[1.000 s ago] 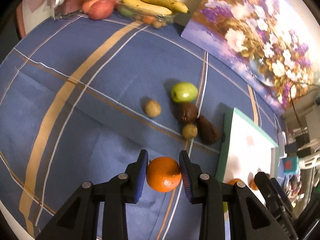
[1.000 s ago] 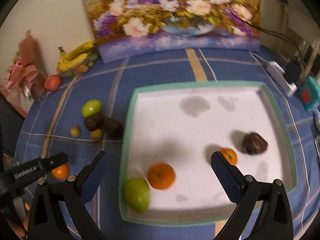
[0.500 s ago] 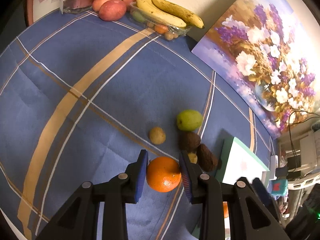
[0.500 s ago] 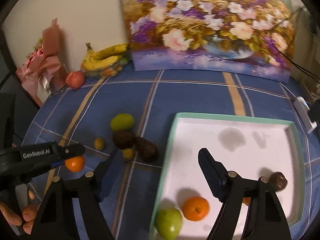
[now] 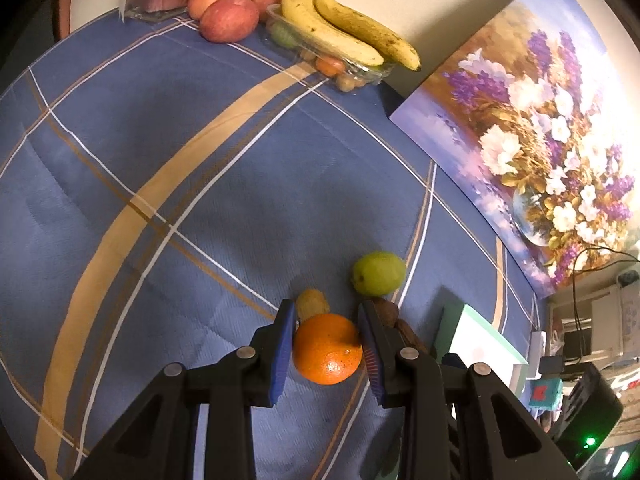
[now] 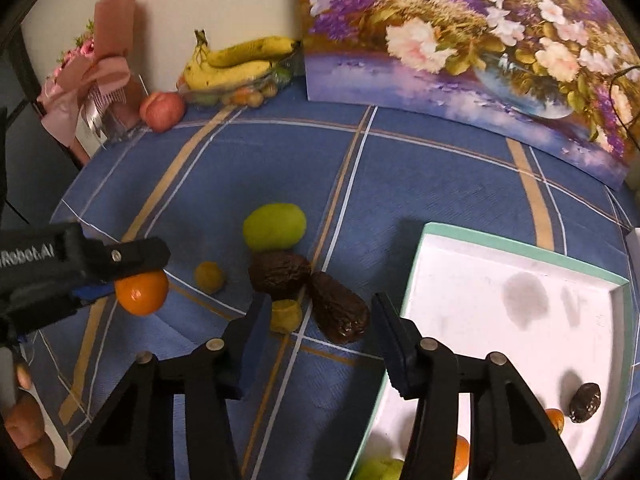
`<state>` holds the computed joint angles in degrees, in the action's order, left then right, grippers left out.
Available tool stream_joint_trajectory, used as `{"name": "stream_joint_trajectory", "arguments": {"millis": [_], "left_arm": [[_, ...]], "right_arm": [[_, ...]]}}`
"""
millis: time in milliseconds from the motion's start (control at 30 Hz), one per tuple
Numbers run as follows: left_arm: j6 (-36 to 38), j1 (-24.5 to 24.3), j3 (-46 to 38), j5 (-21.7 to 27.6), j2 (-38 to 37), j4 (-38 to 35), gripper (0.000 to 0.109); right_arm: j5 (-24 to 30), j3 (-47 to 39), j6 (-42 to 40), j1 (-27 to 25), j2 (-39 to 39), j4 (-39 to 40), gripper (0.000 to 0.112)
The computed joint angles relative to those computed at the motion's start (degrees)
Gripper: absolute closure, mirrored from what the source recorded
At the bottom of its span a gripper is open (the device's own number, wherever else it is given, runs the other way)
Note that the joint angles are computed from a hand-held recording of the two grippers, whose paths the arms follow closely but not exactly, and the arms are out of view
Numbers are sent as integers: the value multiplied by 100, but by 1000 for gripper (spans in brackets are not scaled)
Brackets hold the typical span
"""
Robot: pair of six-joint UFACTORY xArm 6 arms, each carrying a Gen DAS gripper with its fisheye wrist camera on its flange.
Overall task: Organize fruits
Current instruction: 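Move the right tool to the dark dates while the left tool holds the orange, then close the right tool on an elongated dark date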
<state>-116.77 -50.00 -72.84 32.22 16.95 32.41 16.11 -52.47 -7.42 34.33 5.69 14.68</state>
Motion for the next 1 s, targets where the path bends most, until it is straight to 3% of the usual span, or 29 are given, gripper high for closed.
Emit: {"name": "stream_joint_trajectory", "arguments": {"millis": [333,633,867,1000], "left_arm": [[135,63,61,-284,83,-252,74],[133,63,45,-263,88,-237,74],[136,42,7,-207,81,-119,74],[54,24,6,-165,36,-4,74]], "right_arm": [[162,-91,445,-59,252,-563,61],[137,-67,1175,-102,242,-1547,78],[58,-3,1152,-108,190,-1445,79],[-105,125,875,-101,-67,-999,80]]}}
